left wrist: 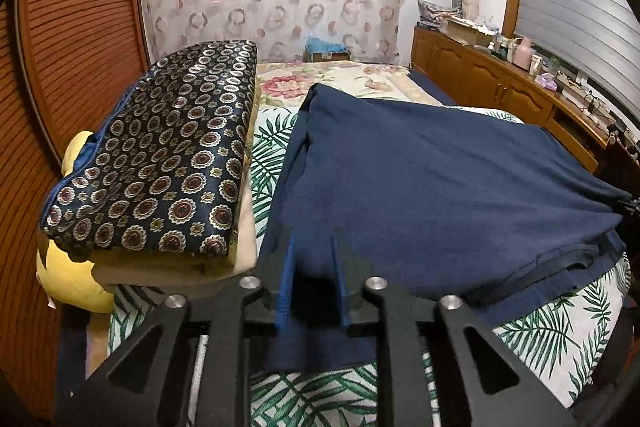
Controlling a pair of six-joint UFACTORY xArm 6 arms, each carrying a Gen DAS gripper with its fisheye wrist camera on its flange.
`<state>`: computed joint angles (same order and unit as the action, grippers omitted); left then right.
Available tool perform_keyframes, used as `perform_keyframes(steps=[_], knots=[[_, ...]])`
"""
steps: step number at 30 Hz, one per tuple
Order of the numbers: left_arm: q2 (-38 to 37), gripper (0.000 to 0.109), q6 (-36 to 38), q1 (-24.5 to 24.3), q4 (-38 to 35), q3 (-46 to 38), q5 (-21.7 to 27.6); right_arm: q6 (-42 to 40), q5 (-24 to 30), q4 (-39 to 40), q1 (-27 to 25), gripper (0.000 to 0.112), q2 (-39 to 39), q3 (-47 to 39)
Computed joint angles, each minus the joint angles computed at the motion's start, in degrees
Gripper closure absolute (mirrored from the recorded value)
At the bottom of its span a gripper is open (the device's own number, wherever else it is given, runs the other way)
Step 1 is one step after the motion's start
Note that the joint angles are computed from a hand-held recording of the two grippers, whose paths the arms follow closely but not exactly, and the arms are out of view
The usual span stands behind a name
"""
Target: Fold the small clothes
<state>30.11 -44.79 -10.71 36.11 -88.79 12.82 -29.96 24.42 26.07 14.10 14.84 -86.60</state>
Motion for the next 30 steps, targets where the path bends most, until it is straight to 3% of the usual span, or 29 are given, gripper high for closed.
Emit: perform_keyframes(steps=[5, 7, 11, 13, 15, 18, 26, 30], knots=[[-1.63, 0.062, -1.35, -0.03, 1.88, 1.83, -1.09, 1.74, -3.86, -3.25, 0.22, 0.082, -2.57, 3.22], [-1.86, 0.054, -0.44, -0.23, 1.23, 2.09, -1.19, 3.36, -5.99, -5.49, 0.51, 0.067, -3.1, 4.34], [-1.74, 0.03, 4.93, -0.57, -4.07, 2.74, -2.21, 2.26, -8.38, -3.31, 1.44, 0.056, -2.4, 4.55], [-1.73, 0.03, 6.69, -0.87, -5.75, 2.91, -1.72, 1.24, -9.24, -1.84, 2.09, 0.053, -1.11, 4.24], [-1.9, 0.03, 2.54, -0.84, -1.59, 2.8, -0.82, 0.12, -9.26, -0.34, 2.72, 0.053, 0.49, 3.01], [-2.14, 0.03, 1.45, -0.79, -1.08, 3.38, -0.56, -1.2, -7.55, 0.76, 3.57, 0.053, 3.68, -0.49], [-2.28, 0.03, -0.56, -0.43, -0.09, 4.66, 0.16, 2.39, 1.96, -3.56, 4.58, 0.053, 14.01, -14.7], [-2.16, 0.03, -0.18, -0.24, -0.84, 4.97, 0.4, 8.4, 5.69, -10.59, 5.02, 0.053, 18.47, -20.99]])
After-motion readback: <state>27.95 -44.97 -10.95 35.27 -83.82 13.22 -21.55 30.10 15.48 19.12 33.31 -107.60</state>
